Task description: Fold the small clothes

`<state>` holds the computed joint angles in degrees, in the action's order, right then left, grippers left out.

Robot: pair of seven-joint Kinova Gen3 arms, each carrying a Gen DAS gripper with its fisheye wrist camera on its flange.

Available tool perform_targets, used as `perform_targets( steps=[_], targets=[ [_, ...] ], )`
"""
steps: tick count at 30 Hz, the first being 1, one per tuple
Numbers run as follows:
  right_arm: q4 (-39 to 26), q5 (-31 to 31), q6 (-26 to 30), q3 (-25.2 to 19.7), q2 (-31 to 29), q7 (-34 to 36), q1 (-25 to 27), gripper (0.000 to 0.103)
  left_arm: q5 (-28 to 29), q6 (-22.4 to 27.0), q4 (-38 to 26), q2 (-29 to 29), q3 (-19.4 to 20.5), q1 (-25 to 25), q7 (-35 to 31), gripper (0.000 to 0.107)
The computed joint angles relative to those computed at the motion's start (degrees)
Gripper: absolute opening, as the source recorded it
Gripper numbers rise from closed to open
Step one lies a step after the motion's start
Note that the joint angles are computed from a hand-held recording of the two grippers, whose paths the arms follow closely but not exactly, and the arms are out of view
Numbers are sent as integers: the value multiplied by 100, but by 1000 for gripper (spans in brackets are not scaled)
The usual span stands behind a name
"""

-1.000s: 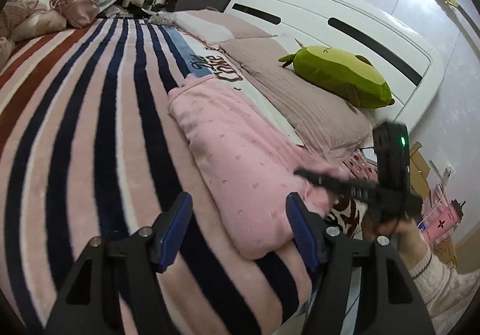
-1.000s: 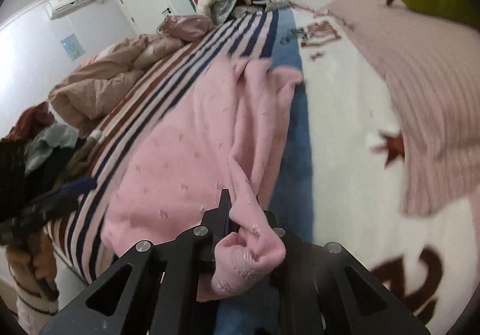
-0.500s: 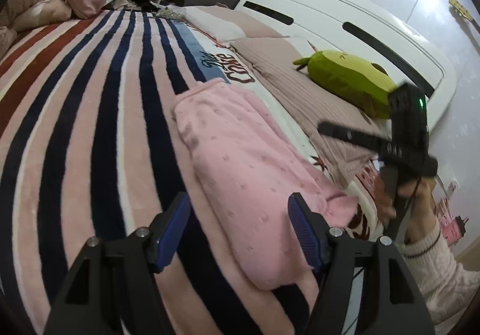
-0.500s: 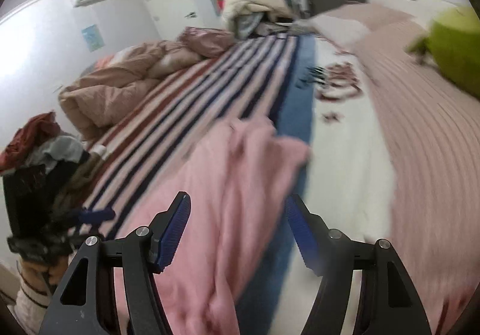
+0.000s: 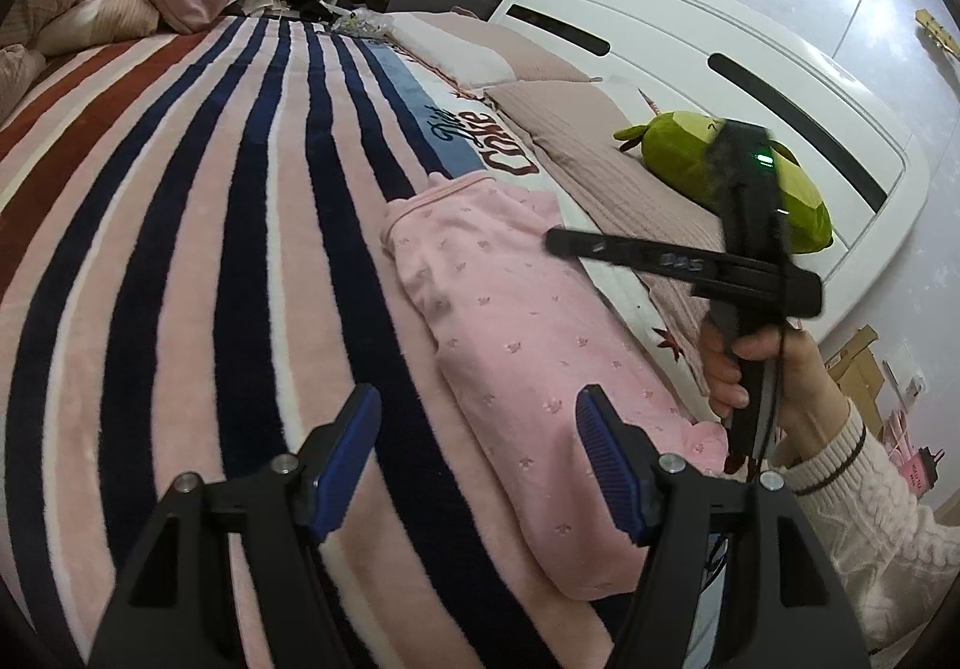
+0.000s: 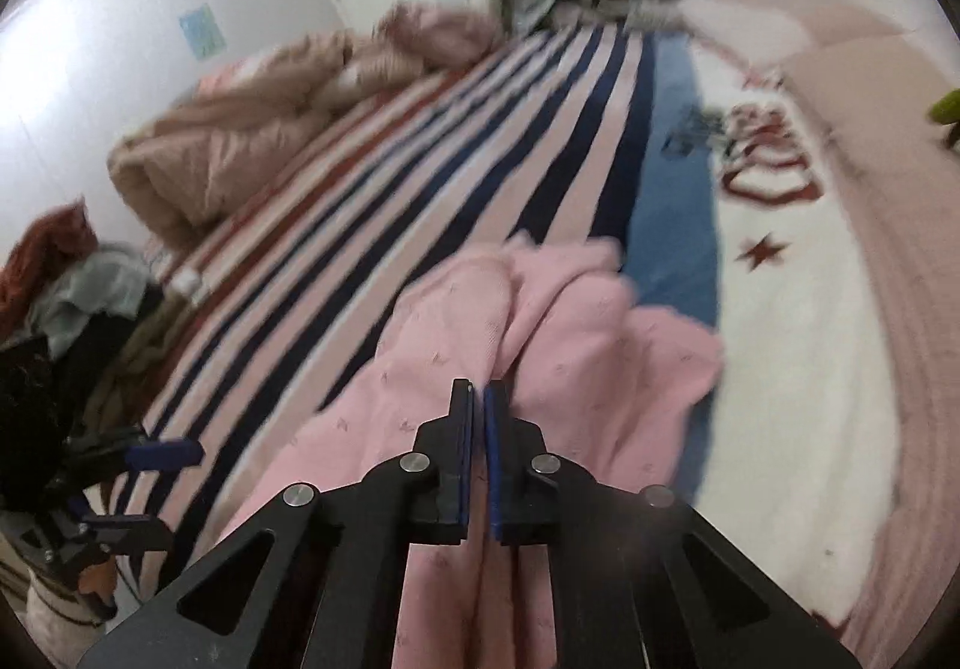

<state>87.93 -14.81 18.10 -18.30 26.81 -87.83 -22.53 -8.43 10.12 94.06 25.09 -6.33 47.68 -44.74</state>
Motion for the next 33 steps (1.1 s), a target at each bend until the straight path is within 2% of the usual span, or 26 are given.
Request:
perform_targets(
  steps=[3,7,9,10,11,13,14,17,19,22,24,27,30,33],
  targets=[
    [341,0,-323,68,-258,-162,69,0,23,-1,-65,25,101,-65,-46,64],
    [-141,-430,392,-793,119,533,866,4,30,11,-163,63,110,-31,-61,64],
    [-463,-463,689,-857,339,701,847,27,22,8,-154,41,60,22,-50,64],
    [-669,-342,896,-732,425,674,685,45,1,42,-158,31,2,75,-32,64],
    [-852,-230,1128,-638,501,639,543,47,-24,72,-152,18,-43,111,-10,64],
    [-1196,-210,1543,-719,758,815,481,46,-64,109,-126,-4,-74,124,33,64],
    [-1288,-157,1631,-692,808,841,413,43,-79,115,-102,-15,-80,114,58,64],
    [-1134,189,1337,-111,644,590,-168,6,-104,124,-63,-27,-68,66,132,64],
    [-784,31,870,3,443,636,-233,5,-117,104,-50,-29,-88,70,201,64],
    [-137,-610,171,404,14,997,-489,5,-138,49,-33,-38,-75,66,229,64],
    [263,-863,-295,522,-245,1109,-575,5,-165,86,-76,-29,-69,90,222,64],
    [746,-602,-943,259,-506,725,-375,5,-188,111,-155,-6,29,57,169,64],
    [845,-116,-998,470,-564,37,-492,5,-129,125,-261,48,314,-144,-3,66],
    [625,129,-493,843,-360,-618,-673,5,12,215,-486,211,800,-471,-369,70]
  ],
)
